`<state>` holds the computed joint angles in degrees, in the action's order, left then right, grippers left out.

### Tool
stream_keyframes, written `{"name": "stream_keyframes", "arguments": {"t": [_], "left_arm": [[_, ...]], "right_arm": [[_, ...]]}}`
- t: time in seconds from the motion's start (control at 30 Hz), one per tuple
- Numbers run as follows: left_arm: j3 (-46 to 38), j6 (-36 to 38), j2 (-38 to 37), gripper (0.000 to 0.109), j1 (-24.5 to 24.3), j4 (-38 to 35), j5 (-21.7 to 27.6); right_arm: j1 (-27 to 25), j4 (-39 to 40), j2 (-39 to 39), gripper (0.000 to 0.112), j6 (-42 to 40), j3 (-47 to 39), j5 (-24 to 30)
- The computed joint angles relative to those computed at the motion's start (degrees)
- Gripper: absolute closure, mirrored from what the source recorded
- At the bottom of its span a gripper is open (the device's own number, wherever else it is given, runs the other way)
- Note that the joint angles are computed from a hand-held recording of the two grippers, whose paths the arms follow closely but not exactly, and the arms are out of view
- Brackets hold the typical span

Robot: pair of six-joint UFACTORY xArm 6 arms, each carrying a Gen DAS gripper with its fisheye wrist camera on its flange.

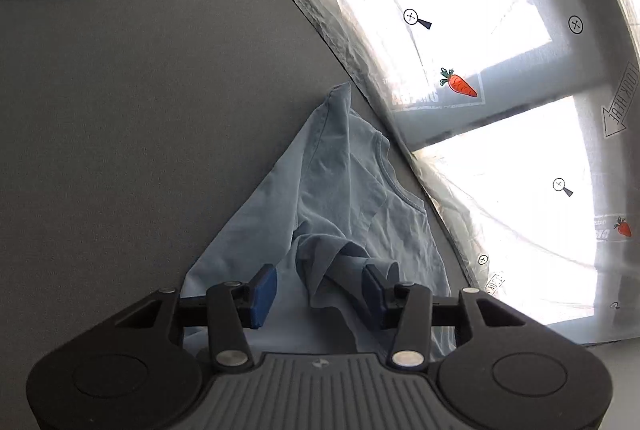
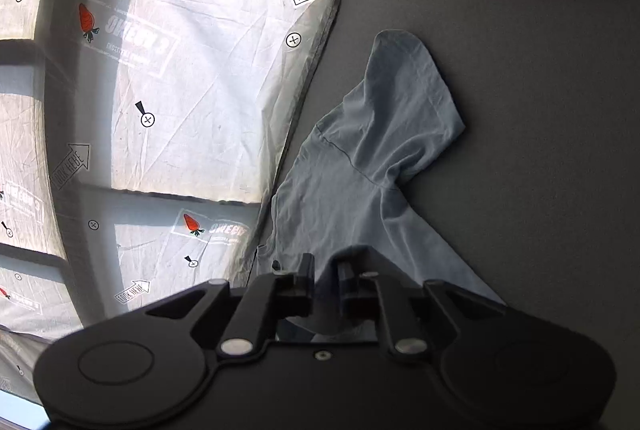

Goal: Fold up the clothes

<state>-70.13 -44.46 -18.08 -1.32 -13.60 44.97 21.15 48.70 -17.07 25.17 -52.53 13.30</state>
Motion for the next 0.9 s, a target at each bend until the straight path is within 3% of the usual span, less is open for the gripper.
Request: {"name": "stream_keyframes", "arguments": {"t": [0.07,0.2,0.3,0.47,0.57,0.63,0.77,0.9], "left_arm": [[-0.1,3.0,-0.3,0.056,-0.2,3.1,1.0],[1.8,6.7,-0.8,0.055,-1.2,6.7,4.3],[4.0,9.6,0.1,0.055,-1.9,6.2,4.0],[-1.3,17.7,7.4,0.056,-3.5,8.3,7.8],[-4.1,22.5,10.8,0.060,-4.1,7.1,8.7],[-6.0,24.5,12.7,0.078,-4.7,6.1,8.7],[-9.0,26.8,16.5,0.088,-5.7,4.8,9.4],[-10.9,25.8,18.9,0.088,-5.2,3.7,10.2]], "right_arm": [[0.5,-9.5,-0.4,0.087,2.9,0.8,0.0],[0.2,-18.1,-3.3,0.087,10.3,5.9,-0.9],[-0.8,-23.8,-4.7,0.087,17.2,8.9,-2.5],[-2.5,-35.1,-3.0,0.089,17.8,5.3,6.3],[-1.1,-33.2,-1.5,0.101,9.1,3.2,7.8],[-0.1,-29.9,-0.3,0.108,4.7,2.3,7.3],[0.7,-32.6,4.0,0.109,6.3,-0.8,9.9],[1.0,-28.9,6.7,0.109,3.0,-2.9,10.9]]}}
